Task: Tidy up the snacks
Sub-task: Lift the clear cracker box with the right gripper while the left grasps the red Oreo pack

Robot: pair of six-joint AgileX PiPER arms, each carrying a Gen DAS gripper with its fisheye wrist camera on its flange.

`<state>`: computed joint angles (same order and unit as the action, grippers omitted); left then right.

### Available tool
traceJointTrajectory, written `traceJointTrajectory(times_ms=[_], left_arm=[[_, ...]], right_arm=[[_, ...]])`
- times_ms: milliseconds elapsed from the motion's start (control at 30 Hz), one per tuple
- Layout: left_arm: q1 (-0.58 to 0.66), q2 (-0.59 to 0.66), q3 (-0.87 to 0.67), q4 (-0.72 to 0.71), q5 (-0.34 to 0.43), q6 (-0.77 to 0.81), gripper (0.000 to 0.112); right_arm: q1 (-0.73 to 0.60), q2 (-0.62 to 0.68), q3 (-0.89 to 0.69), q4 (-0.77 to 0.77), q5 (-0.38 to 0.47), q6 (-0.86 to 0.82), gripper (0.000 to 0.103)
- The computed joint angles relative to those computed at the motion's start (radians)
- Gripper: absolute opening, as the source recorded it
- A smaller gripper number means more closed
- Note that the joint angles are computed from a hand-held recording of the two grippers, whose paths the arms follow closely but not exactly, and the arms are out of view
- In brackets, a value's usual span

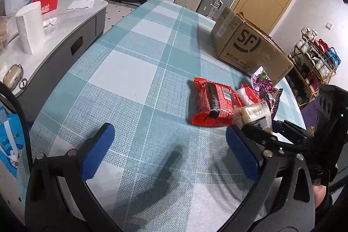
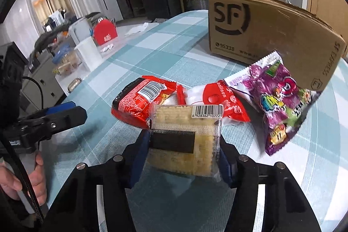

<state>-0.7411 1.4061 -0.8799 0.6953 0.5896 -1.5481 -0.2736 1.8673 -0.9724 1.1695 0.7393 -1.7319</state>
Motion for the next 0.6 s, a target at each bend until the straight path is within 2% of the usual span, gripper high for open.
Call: traceJointTrajectory(times_ms=[300, 500, 600], left_arm=[[0.014, 0.067, -0.088, -0.072, 0.026, 0.113, 0.102], [0.038, 0.149, -0.200, -0.155, 0.050, 0.263, 0.102], [0.049, 0.242, -0.319, -0.232, 0.124, 0.382, 0.102]], right_arm=[[-0.098, 0.026, -0.018, 0.001, 0.125, 0.004, 0.054], [-0.218, 0.048, -0.056, -0.016, 0.269, 0.039, 0.054], [-0.275, 0.059, -0.082, -0.035, 0.338, 0.057, 0.054]])
